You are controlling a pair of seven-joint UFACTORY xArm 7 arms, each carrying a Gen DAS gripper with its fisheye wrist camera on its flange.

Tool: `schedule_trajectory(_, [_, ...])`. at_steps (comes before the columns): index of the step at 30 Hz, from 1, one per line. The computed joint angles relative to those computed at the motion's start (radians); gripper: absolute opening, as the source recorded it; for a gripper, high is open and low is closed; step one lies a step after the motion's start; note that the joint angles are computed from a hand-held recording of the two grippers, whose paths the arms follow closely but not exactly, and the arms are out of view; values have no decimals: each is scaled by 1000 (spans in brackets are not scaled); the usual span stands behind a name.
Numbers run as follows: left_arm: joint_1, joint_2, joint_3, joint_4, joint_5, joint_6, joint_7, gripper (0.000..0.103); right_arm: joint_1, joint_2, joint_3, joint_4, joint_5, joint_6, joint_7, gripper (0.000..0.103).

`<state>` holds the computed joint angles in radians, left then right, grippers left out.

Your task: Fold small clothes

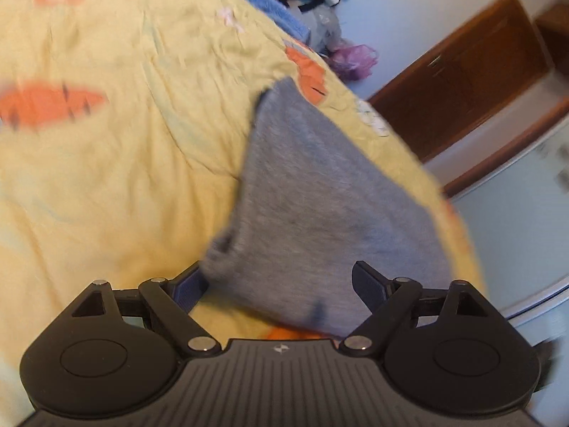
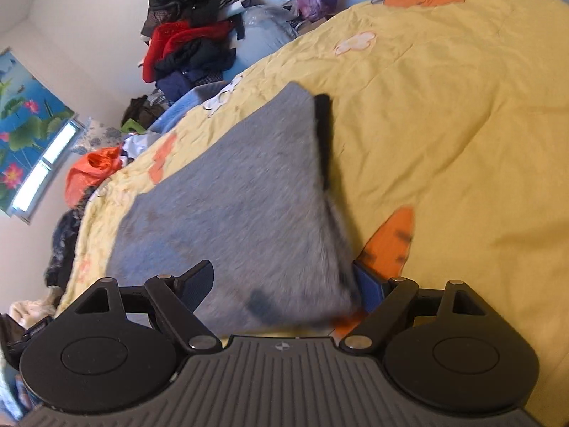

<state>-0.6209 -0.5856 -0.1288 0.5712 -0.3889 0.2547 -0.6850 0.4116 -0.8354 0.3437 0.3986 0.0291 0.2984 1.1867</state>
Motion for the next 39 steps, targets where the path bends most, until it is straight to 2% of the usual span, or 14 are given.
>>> schedule_trajectory(1, [-63,-1,44,-21,-62,-50,5,88,25,-12,-13,-36,37,-64,30,84])
schedule_trajectory(3, [-113,-9,63,-62,-133,-139,-19,88,80,-43,-35,-127,132,-224,132,84])
schedule_trajectory(6, [-130,6,48,-102,-173,-272,-116,88,11,-58,67,-172,155,-343,266,81])
schedule_trajectory(10, [49,42,-108,-60,-98,-248,-258,86,-153,-19,216,-104,121,-331,399,80])
schedule_trajectory(12, [180,37,-208,-17,-4,-149,-317,74,-205,14,254,-50,81,-268,422,71])
schedule_trajectory(13, [233,34,-248,5,48,-99,-342,57,-218,35,263,-29,59,-250,425,63])
schedule_trajectory(14, [274,35,-276,28,100,-40,-360,30,-237,44,280,-13,38,-232,435,48])
schedule_trajectory(15, [298,42,-291,55,147,26,-369,19,-246,61,287,1,21,-220,443,35])
schedule_trajectory(16, [308,51,-296,68,182,54,-376,9,-235,95,273,7,6,-230,437,15])
schedule_trajectory(17, [307,53,-292,69,205,59,-380,7,-235,115,272,10,-8,-240,444,15])
schedule_trajectory(21, [331,53,-301,128,336,154,-410,5,-282,133,301,45,-65,-219,487,15])
schedule_trajectory(25, [250,-11,-222,132,359,156,-375,4,-278,67,285,78,-122,-171,475,14])
schedule_trajectory(32, [149,-212,-161,53,322,259,-275,4,-98,-106,208,2,-89,-120,470,14])
schedule_trajectory(39, [71,-429,-168,-71,231,422,-286,4,61,-237,266,-69,-16,-33,628,14])
